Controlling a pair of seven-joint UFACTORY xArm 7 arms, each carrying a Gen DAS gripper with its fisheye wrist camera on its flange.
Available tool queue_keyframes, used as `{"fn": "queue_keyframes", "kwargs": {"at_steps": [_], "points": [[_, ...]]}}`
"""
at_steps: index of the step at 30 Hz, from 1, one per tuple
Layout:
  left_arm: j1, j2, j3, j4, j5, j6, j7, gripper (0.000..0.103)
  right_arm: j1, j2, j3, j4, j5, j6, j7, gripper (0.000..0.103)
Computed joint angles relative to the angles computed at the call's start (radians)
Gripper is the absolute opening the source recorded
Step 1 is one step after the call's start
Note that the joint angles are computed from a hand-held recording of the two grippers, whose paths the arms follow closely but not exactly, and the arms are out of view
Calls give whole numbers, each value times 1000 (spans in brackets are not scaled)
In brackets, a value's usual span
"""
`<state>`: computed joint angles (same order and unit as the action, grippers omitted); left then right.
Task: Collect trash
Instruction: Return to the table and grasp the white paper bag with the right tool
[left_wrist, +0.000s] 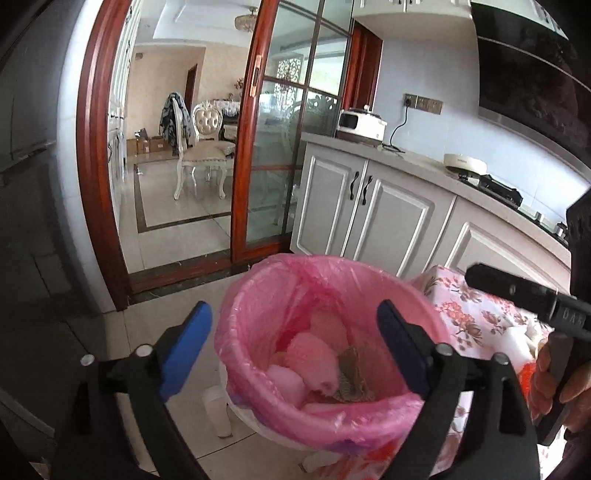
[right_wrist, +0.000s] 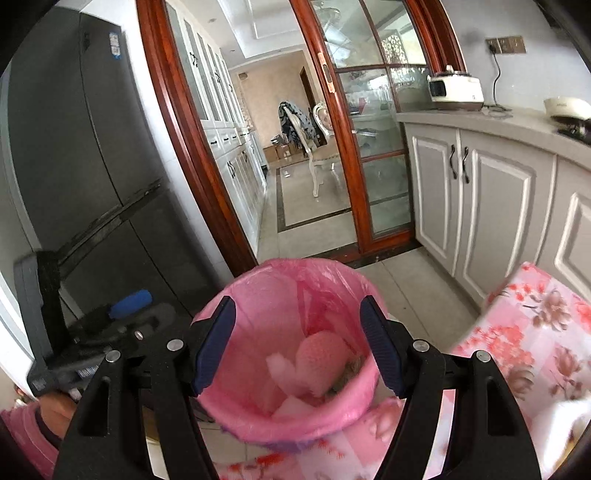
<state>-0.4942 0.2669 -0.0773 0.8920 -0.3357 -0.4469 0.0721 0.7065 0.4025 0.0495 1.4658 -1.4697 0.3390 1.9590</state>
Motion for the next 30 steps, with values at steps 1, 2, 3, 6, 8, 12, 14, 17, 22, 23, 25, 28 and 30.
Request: {"fn": "queue_keyframes", "kwargs": {"at_steps": [1,2,3,6,8,12,14,17,22,23,25,28,30], "points": [[-24,-28,9,-26,-36,-13,14,95,9,-19,2,-22,-1,18,2,71],[-43,-45,13,-41,-72,-24,32,98,24,-49,10,-58,-7,46,11,73],[-52,-70,5,-66,-97,-42,40,98,33,-78,23,-93,-11,74,17,74],[-67,-136,-33,-124,-166,-65,78,98,42,-153,76,-187,3,151,14,80],[-80,-171,-66,-163,-217,-98,114,98,48,-202,113,-247,20,207,11,80],[-128,-229,-155,-221,-402,-158,236,98,47,-331,191,-396,23,292,97,80],[-143,-249,-194,-245,-437,-171,246,98,45,-409,235,-482,49,341,128,81],[-178,-260,-249,-266,-477,-182,237,98,42,-533,302,-615,123,407,176,81],[-273,-202,-311,-229,-534,-198,240,98,57,-712,423,-782,300,539,226,81],[-293,-190,-313,-218,-538,-197,236,98,69,-760,453,-823,351,576,244,81],[-347,-149,-324,-180,-548,-208,239,98,84,-830,505,-877,436,637,263,81],[-442,-71,-315,-93,-593,-232,329,98,100,-908,573,-934,558,712,290,84],[-503,-20,-299,-25,-645,-233,414,98,127,-976,605,-988,659,750,300,84]]}}
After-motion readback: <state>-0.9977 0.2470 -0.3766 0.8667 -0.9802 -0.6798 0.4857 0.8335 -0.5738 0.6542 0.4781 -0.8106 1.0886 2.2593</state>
